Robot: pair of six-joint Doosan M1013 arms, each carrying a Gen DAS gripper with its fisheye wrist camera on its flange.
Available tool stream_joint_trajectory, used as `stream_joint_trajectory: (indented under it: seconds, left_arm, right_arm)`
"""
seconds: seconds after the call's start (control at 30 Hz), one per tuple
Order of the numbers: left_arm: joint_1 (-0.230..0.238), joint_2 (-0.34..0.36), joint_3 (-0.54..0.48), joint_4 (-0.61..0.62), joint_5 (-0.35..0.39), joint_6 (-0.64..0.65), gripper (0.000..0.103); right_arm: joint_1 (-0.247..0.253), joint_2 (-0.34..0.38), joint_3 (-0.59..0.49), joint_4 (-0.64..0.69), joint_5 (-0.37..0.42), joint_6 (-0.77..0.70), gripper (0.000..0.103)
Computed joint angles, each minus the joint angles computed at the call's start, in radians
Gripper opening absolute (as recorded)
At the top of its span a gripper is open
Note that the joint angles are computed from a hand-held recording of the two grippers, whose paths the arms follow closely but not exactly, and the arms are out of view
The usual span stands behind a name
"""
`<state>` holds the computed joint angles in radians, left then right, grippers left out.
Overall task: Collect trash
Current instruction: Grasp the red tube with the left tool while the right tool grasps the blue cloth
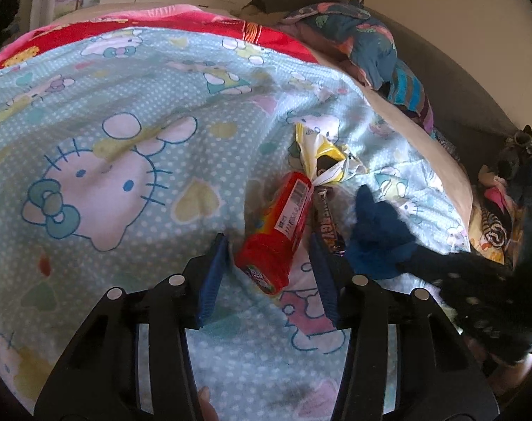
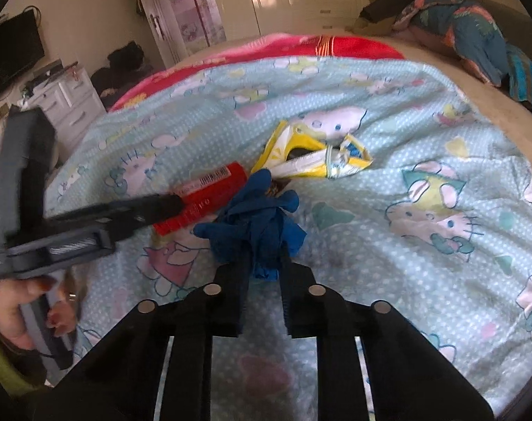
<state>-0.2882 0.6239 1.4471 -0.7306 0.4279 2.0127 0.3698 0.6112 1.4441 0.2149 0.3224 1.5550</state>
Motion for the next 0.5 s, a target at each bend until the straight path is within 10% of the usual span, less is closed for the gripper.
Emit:
stream_joint_trajectory:
  seconds: [0.33,0.5]
  left_arm:
    - [-0.009,-0.002,0.009,0.042,-0.017,-0.043,0.029]
    - [-0.015,-0.028,0.042,0.018,-0.045,-0.013,0.025]
  right_arm:
    - [-0.018,-0.084,0.134,-0.081,-0.149,0.22,0.012]
    - [-0.033,-0.128,0.214,0.088,-0.226,0.16,0.012]
